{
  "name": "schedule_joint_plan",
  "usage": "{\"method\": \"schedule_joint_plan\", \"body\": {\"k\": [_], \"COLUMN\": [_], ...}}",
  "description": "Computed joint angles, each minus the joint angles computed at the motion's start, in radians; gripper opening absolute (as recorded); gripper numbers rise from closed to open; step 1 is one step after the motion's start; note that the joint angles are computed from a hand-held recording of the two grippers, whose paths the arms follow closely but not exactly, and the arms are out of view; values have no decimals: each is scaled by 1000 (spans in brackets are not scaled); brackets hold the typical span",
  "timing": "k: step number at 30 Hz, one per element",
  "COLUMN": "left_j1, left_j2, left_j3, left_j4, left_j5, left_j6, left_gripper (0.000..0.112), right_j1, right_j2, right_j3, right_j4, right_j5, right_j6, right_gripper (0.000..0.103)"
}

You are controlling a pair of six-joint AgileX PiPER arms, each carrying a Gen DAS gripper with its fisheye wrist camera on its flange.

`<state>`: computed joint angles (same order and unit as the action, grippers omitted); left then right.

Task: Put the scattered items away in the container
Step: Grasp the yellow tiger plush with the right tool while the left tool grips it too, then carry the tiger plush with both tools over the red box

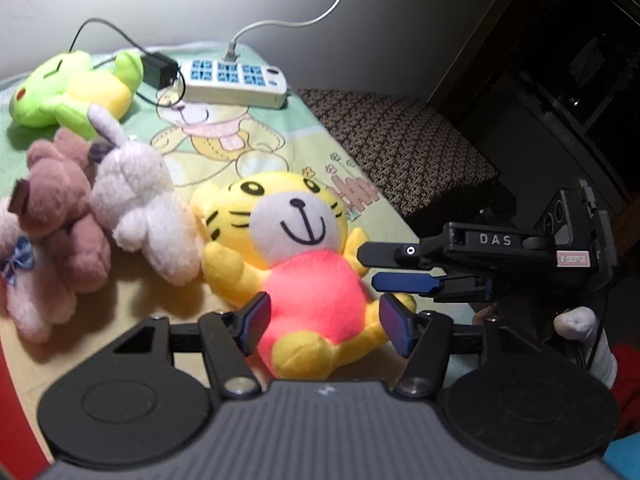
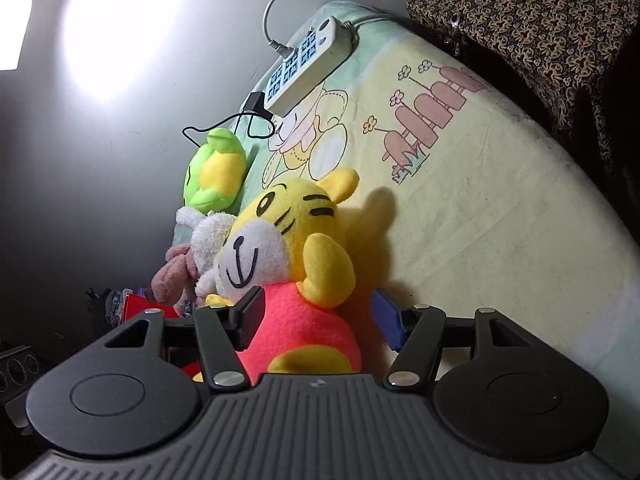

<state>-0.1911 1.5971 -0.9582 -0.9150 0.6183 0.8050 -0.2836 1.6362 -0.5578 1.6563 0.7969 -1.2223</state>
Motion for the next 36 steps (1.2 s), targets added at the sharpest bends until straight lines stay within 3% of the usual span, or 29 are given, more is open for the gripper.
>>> {"method": "schedule_joint_plan", "body": {"k": [6,13,18,24,29,33,36], "left_j1": [-18,27,-1,-17,-16,-13,-8], "left_j2": [87,121,121,94,39,-46,-139], "left_j3": [-41,-56,-53,-9,39,80,120], "left_j4": [66,39,60,23,-27,-62,-90], "left_j5": [-32,-4,-35,-81,-92,-92,-114], "left_j6": [-114,-124,-133,-71,-10,28,66], "left_gripper": [60,64,69,68,64,63,63], "right_j1": [67,156,196,315,311,392,454], "right_j2": [101,145,173,92,35,-82,-191], "right_j3": [-83,-107,-147,-170,-139,-122,-88], "right_j4": [19,55,13,-100,-130,-193,-131], "right_j5": [-9,-17,0,-177,-201,-320,-404], "right_j6": [15,-24,-35,-21,43,88,23], "right_gripper": [63,66,63,62,61,61,61]}}
